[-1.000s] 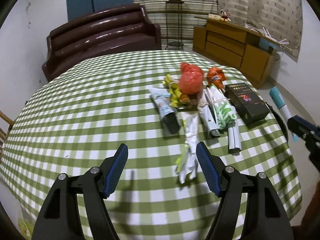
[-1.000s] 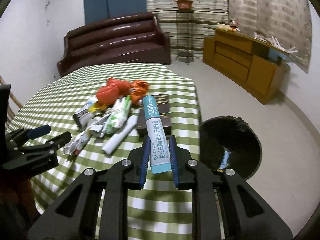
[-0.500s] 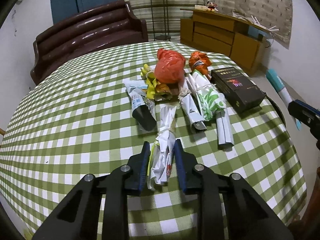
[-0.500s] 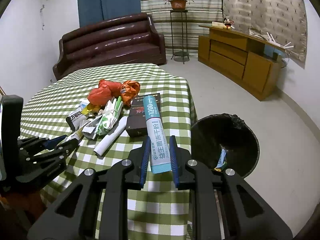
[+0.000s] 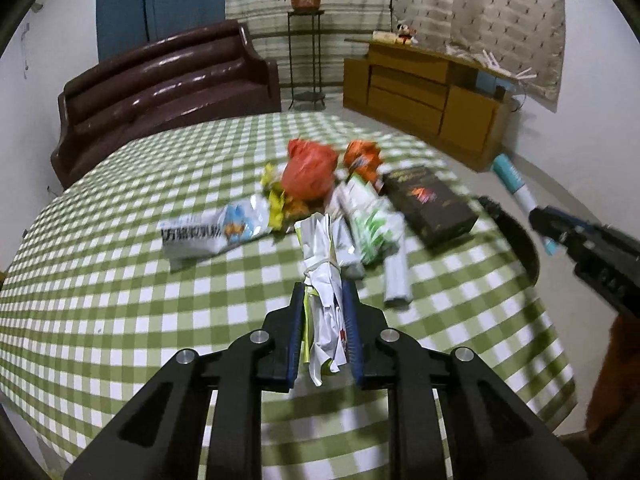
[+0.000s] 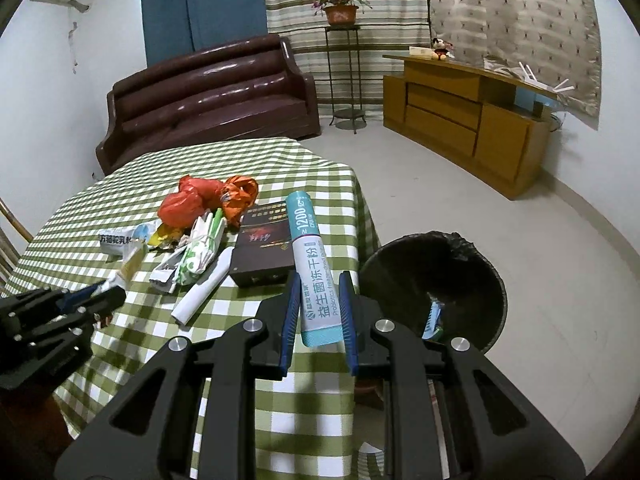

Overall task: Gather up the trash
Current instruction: 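Carry the tube and wrappers over the black bin and open both grippers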

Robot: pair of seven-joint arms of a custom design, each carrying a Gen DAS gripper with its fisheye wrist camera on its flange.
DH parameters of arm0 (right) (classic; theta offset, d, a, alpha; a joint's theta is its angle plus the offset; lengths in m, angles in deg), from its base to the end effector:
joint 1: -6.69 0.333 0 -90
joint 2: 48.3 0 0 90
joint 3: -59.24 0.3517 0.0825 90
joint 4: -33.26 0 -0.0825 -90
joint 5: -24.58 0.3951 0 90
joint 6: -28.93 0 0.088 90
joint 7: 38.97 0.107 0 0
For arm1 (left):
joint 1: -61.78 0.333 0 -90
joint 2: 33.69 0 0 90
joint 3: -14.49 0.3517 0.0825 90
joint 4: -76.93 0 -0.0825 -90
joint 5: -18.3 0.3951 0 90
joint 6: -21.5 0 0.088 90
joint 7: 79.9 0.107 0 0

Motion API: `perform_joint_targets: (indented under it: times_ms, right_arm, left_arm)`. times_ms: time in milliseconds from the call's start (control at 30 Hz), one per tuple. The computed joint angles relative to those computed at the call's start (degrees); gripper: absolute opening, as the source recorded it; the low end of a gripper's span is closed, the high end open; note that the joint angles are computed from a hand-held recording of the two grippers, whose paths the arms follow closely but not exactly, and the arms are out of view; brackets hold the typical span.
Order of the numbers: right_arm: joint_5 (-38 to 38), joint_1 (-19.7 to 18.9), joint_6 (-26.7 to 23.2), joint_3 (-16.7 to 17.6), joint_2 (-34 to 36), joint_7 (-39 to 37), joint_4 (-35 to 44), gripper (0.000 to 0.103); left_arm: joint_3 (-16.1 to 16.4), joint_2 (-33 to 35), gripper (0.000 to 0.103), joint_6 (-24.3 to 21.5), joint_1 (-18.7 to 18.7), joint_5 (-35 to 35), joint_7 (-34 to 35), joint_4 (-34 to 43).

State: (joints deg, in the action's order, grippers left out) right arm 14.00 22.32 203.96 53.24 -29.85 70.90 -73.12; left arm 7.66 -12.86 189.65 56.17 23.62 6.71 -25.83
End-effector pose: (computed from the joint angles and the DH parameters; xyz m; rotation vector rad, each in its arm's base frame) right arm 0.6847 0.1396 0.4812 -1.6852 1.6540 -0.6902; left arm 0.6986 -0.1486 0.4696 -1.5899 1.9763 -0.8193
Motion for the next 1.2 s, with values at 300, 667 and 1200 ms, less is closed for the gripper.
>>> perform_joint_targets:
  times_ms: [300, 667, 1200]
  right_arm:
    - [-4.8, 3.3, 0.1, -7.3, 0.7, 7.7, 1.2, 0.019]
    - [-8.4, 1.6, -0.9, -10.9, 4.1, 16.8, 4.6, 0.020]
    - [-3.8, -3.9, -3.6, -7.5, 9.6, 15.4, 10.8, 0.020]
  left_arm:
    - [-2.4, 5.2, 0.020, 0.0, -1.6, -0.9, 2.6, 8.3]
    - [-1.8, 16.8, 0.020, -6.0, -7.7, 0.6, 3.3, 26.7]
    - [0.1, 32.7, 0.021, -20.6, -13.7, 3.3, 3.5, 54.0]
